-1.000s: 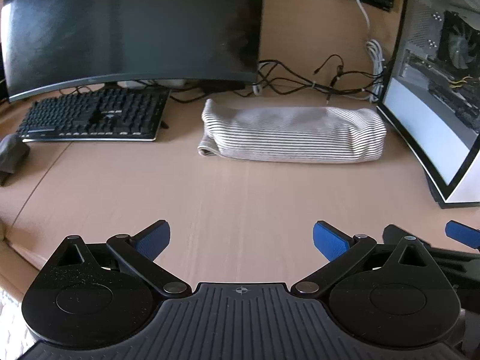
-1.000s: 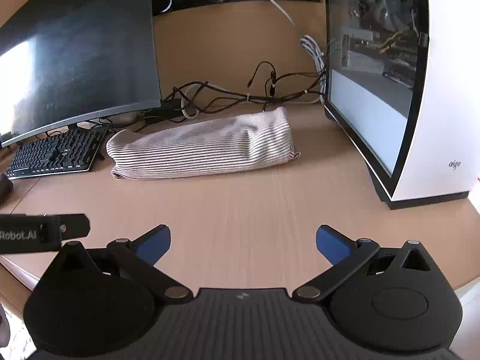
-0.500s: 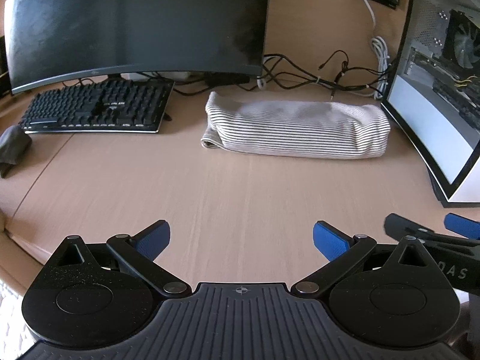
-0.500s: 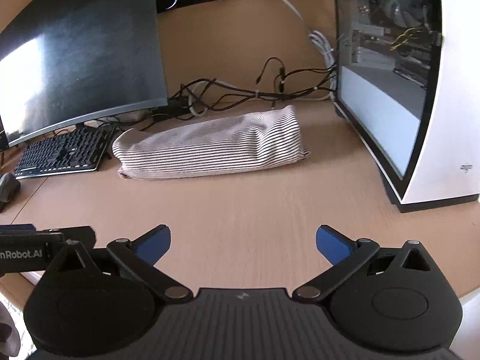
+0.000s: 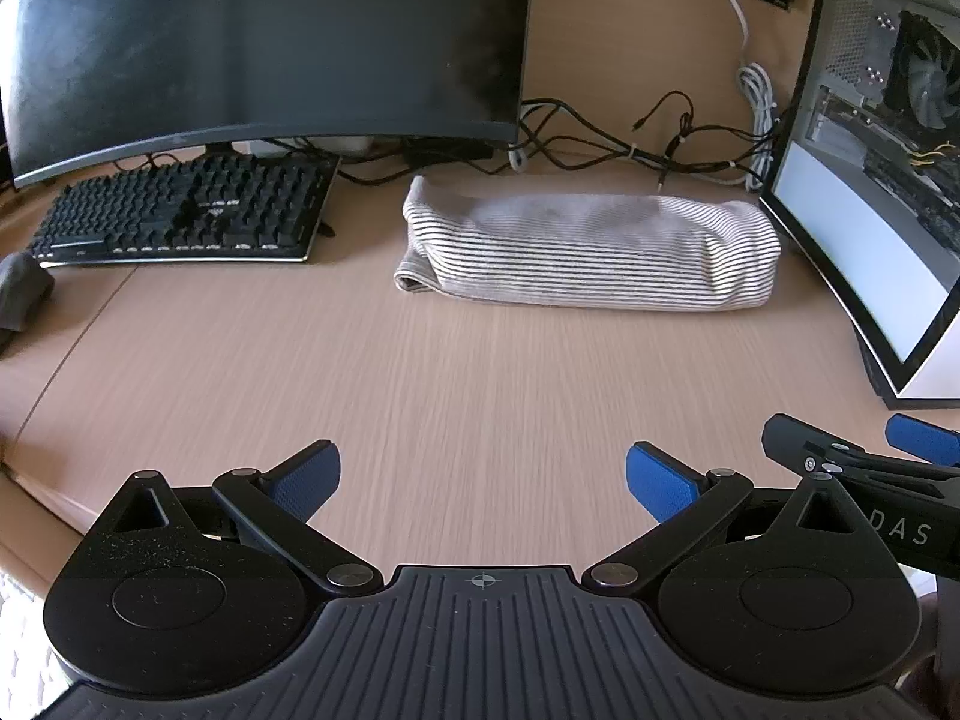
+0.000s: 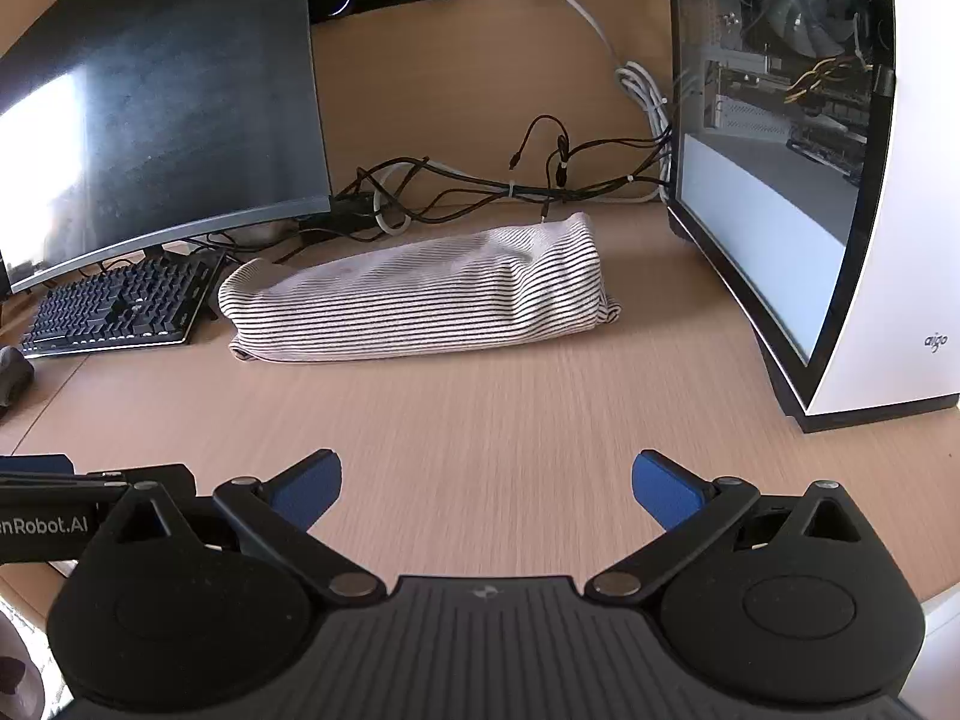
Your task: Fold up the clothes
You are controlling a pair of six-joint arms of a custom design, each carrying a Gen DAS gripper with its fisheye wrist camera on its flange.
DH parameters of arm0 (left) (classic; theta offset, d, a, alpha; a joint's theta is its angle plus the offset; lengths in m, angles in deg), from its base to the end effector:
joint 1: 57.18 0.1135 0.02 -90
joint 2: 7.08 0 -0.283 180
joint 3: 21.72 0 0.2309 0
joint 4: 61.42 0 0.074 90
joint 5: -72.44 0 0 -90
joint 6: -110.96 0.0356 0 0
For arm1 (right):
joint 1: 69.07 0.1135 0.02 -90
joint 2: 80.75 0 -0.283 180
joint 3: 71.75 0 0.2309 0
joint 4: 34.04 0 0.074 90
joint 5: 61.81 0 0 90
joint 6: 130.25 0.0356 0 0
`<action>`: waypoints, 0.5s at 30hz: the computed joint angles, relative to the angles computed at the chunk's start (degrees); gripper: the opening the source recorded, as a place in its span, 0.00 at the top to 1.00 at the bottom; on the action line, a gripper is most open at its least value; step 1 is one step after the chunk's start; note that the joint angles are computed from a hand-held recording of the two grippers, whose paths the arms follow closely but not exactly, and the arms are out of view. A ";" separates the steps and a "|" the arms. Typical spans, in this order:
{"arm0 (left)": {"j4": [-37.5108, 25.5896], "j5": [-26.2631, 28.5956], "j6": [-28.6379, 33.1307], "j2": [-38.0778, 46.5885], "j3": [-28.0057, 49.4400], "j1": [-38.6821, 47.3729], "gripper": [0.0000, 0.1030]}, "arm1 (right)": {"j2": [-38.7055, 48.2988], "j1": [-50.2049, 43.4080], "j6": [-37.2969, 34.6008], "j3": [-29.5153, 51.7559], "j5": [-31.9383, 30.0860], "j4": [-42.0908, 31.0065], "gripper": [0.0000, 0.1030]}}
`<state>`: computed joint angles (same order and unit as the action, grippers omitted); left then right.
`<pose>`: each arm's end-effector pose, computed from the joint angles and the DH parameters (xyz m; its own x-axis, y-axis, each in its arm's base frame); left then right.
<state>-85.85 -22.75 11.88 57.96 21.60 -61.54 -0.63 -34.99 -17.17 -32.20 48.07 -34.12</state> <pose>0.1906 -0.0113 0.2057 -0.7121 -0.1033 -0.6944 -0.1004 0.9939 -0.0449 0.1959 0.1179 0.1721 -0.6192 0.0262 -0.7848 -0.0767 0.9926 0.0936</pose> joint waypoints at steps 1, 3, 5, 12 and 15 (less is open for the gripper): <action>0.01 -0.05 -0.02 0.10 0.04 -0.02 0.00 | -0.05 0.03 0.03 0.05 0.01 -0.19 0.00; -0.03 -0.21 -0.16 0.28 0.12 -0.17 0.00 | -0.21 0.11 0.10 0.17 0.03 -0.64 0.00; 0.01 -0.13 -0.20 0.57 0.21 -0.11 0.00 | -0.58 0.31 0.29 0.24 0.16 -1.28 0.00; 0.26 -0.05 -0.29 1.27 0.29 -0.10 0.00 | -2.63 0.52 0.54 0.06 0.06 -3.65 0.00; 0.32 -0.08 -0.34 1.55 0.36 -0.15 0.00 | -3.41 0.45 0.54 -0.11 -0.16 -4.45 0.00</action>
